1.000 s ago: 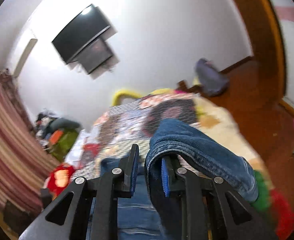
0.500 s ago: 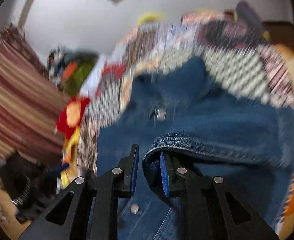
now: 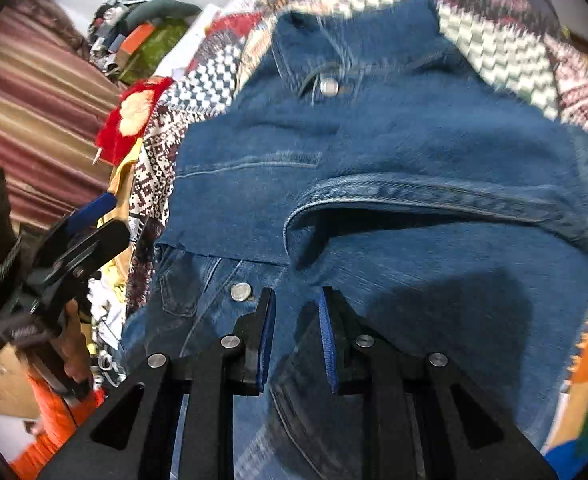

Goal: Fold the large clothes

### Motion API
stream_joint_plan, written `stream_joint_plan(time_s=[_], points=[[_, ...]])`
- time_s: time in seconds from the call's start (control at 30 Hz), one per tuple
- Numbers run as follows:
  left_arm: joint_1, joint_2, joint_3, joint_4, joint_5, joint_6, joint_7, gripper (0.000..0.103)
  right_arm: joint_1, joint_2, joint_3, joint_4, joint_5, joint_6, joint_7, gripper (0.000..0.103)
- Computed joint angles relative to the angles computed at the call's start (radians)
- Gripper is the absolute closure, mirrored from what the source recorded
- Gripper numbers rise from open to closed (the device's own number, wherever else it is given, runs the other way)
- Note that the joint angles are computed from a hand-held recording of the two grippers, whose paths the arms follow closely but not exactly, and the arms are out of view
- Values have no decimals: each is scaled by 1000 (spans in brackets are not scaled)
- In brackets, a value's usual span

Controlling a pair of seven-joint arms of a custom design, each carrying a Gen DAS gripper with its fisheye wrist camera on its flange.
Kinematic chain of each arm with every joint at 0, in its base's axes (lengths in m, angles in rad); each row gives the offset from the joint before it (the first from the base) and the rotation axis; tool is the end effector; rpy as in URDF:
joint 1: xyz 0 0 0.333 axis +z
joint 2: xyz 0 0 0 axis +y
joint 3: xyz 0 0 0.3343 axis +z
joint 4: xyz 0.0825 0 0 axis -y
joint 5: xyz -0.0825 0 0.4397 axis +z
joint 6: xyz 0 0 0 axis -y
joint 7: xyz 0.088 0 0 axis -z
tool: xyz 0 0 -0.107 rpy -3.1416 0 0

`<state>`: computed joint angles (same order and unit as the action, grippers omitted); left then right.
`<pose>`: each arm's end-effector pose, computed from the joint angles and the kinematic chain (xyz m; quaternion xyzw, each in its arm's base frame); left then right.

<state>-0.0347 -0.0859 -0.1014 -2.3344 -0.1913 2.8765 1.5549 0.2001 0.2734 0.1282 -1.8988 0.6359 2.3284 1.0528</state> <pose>0.5772 -0.0687 0.4259 -0.6872 0.6564 -0.2647 0.1639 0.6459 0.2263 0.3644 -0.8102 0.5206 0.1096 0.2461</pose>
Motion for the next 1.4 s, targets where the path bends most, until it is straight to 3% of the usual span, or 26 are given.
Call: stream_joint_plan(time_s=[0.1, 0.37, 0.53, 0.63, 0.77, 0.83, 0.93, 0.97, 1.0, 1.07, 1.17, 1.33, 1.4], points=[[5, 25, -25, 42, 110, -4, -66, 3, -18, -74, -6, -64, 45, 83, -74, 85], [-51, 169, -61, 242, 225, -82, -59, 3, -54, -189, -77, -148, 111, 281, -122, 85], [-109, 302, -80, 390, 291, -137, -5, 3, -91, -187, -119, -163, 45, 305, -53, 85], [-178, 379, -42, 455, 433, -131, -53, 3, -118, -162, -127, -157, 39, 267, -22, 85], [-220, 483, -30, 564, 520, -240, -36, 27, -145, -126, -121, -150, 48, 231, -14, 85], [-211, 520, -43, 598, 498, -268, -1, 31, -152, -111, -113, -154, 62, 218, -16, 85], [-171, 533, -74, 603, 407, -250, 40, 41, -159, -86, -103, -142, 66, 188, -16, 85], [-153, 523, -86, 588, 367, -225, 52, 48, -160, -78, -99, -138, 67, 184, -18, 85], [-156, 513, -79, 574, 355, -201, 47, 69, -159, -72, -95, -136, 65, 179, -20, 85], [-205, 495, -17, 561, 437, -182, -38, 81, -156, -52, -87, -123, 52, 167, -24, 85], [-183, 458, -12, 529, 426, -142, -68, 85, -147, -33, -80, -108, 23, 168, -14, 85], [-137, 330, 26, 416, 446, -8, -173, 88, -145, -29, -61, -96, 34, 175, -41, 85], [-135, 289, 62, 381, 506, 30, -252, 89, -133, -20, -61, -85, 8, 174, -25, 85]])
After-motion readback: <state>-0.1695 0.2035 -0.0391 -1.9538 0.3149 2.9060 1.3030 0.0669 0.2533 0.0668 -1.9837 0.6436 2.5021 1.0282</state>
